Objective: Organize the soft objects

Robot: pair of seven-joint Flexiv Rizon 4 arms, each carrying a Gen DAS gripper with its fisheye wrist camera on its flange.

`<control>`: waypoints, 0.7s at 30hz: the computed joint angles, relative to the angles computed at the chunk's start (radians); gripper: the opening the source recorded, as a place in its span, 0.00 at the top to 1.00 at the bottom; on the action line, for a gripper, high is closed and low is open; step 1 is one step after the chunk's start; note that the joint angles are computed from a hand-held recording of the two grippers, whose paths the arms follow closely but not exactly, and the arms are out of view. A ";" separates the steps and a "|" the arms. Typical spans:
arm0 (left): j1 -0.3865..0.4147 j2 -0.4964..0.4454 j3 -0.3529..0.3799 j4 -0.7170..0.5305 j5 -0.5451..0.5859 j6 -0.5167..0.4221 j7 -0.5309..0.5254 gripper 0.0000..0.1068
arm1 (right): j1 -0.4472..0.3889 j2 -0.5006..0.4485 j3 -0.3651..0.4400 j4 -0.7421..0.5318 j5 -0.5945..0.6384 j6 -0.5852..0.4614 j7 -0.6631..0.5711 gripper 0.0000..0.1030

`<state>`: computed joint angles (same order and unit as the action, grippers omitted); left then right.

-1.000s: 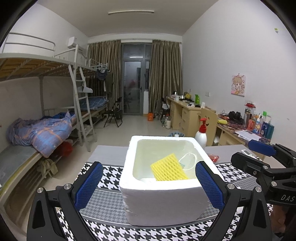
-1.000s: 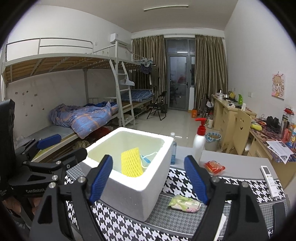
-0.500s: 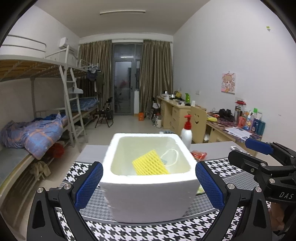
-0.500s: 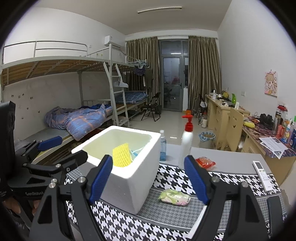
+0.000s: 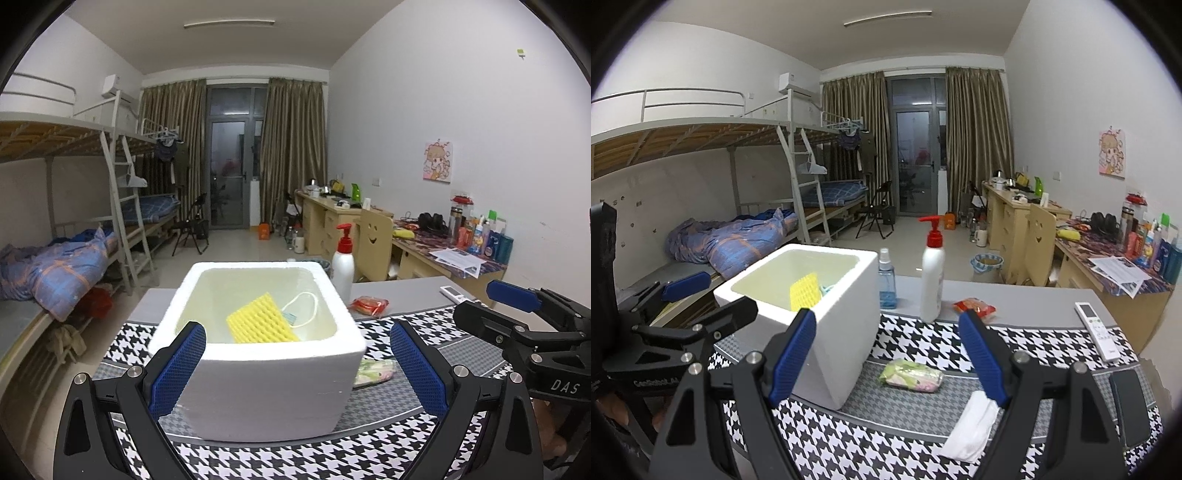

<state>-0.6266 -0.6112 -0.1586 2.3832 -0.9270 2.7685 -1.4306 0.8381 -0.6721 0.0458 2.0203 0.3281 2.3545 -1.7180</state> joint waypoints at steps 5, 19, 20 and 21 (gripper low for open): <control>-0.001 -0.007 -0.001 -0.015 0.021 -0.010 0.012 0.06 | -0.010 -0.002 0.001 0.009 0.011 0.021 0.004 0.19; -0.006 -0.034 -0.003 -0.088 0.062 -0.084 0.052 0.06 | -0.044 -0.003 0.002 0.032 0.038 0.051 0.009 0.19; -0.008 -0.036 -0.001 -0.091 0.063 -0.084 0.054 0.06 | -0.049 -0.004 0.003 0.034 0.037 0.053 0.012 0.19; -0.011 -0.040 0.001 -0.099 0.063 -0.085 0.063 0.06 | -0.053 -0.005 0.005 0.035 0.034 0.054 0.016 0.19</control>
